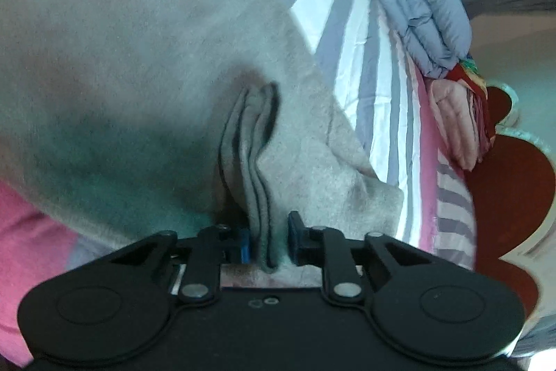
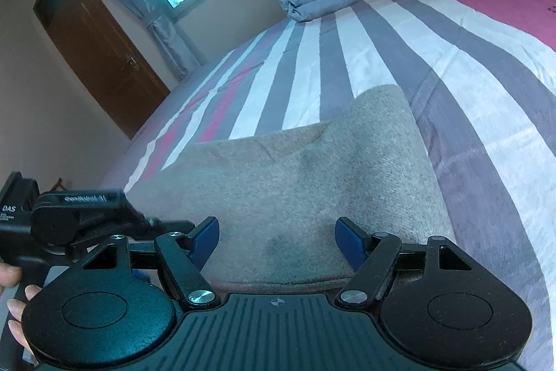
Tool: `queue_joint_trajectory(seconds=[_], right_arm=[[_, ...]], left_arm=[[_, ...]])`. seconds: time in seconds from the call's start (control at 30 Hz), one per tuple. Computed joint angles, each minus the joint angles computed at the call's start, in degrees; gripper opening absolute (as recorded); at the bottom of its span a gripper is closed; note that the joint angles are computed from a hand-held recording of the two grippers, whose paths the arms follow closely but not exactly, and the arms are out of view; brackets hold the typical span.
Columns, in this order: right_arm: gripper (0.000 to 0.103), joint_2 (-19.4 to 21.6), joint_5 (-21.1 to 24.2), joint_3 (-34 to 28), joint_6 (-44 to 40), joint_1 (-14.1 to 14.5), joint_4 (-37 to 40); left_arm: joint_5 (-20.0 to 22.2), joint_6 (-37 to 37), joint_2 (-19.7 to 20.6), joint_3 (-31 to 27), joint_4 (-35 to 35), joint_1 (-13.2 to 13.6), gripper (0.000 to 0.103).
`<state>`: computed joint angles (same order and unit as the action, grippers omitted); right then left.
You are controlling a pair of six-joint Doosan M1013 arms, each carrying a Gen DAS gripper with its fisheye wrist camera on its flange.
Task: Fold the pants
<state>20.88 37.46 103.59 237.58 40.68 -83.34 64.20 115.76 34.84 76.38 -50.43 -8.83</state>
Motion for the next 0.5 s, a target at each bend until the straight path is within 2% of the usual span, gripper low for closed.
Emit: queue_joint_trajectory(seconds=[0.07, 0.2, 0.27, 0.33, 0.37, 0.4, 0.5], right_arm=[[0.073, 0.1, 0.6, 0.1, 0.2, 0.2, -0.5], [0.073, 0.1, 3.6, -0.2, -0.5, 0.8, -0.7], [0.073, 0.1, 4.6, -0.4, -2.0, 0.7, -0.2], [0.073, 0.2, 3.4, -1.2, -6.8, 0.0, 4.9], [0.073, 0.4, 2.7, -1.4, -8.7, -0.3, 6.9], [0.073, 0.7, 2.5, -1.6, -10.3, -0.5, 8.2], [0.073, 1.4, 2.3, -2.7, -17.0, -0.6, 12.0]], left_arm=[[-3.0, 6.0, -2.0, 1.1, -1.2, -0.8, 0.008], [-3.2, 16.1, -3.9, -0.1, -8.9, -0.8, 0.007], [-6.3, 18.7, -4.3, 0.1, -7.8, -0.7, 0.007], [-8.2, 13.4, -2.9, -0.4, -0.6, -0.9, 0.007], [-6.1, 8.2, -1.2, -1.6, 4.8, -1.0, 0.007], [-5.6, 6.0, -0.2, -1.5, 7.5, -1.0, 0.008], [-4.8, 6.3, -0.2, -0.6, 5.7, -0.3, 0.01]])
